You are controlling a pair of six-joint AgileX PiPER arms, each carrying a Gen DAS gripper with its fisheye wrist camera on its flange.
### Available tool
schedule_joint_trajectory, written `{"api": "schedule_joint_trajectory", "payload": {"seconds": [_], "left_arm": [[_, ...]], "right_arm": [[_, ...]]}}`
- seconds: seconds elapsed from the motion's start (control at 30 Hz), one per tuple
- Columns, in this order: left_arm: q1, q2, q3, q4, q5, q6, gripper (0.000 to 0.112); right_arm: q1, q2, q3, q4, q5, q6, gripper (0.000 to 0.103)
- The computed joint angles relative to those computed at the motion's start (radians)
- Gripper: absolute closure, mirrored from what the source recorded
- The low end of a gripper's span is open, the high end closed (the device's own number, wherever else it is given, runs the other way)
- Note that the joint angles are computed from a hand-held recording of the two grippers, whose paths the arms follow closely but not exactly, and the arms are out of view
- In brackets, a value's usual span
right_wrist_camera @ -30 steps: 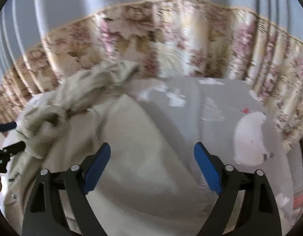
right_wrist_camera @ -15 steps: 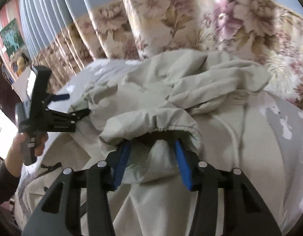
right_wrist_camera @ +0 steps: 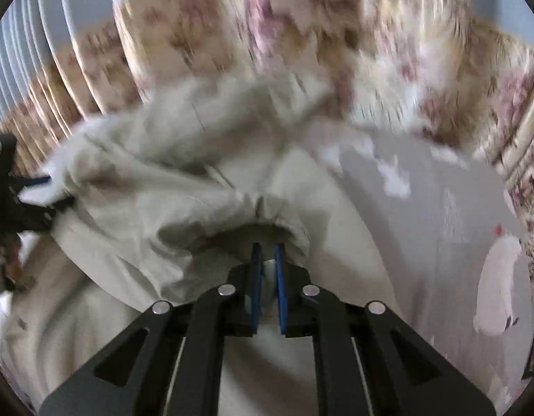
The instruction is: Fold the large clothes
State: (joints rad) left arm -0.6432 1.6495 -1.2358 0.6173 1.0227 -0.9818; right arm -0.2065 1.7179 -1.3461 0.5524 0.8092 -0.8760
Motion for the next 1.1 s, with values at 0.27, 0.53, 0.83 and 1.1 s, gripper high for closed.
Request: {"api": "schedule_joint_trajectory", "payload": {"seconds": [0.27,0.53,0.83,1.1], "left_arm": [[-0.045,-0.1,0.027,0.051,0.085,-0.041,0.012],[-0.17,-0.278,0.179,0.127,0.129,-0.159,0.012],[-0.097,-0.193,0.175,0.042,0.032,-0.145,0.012],[-0.139,-0.141,0.133,0.085,0.099,-0.173,0.012]], "right_arm": [[-0.294,-0.074,-0.077,0.241,0.259,-0.095,0.045],[-0.669,-0.06,-0.08,0.154,0.359,-0.268,0.022],[-0.631,0.082,-0.066,0.009,0.217,-0.22,0.09],[-0.495,0.006,-0.163,-0.235,-0.352,0.048,0.097]]}}
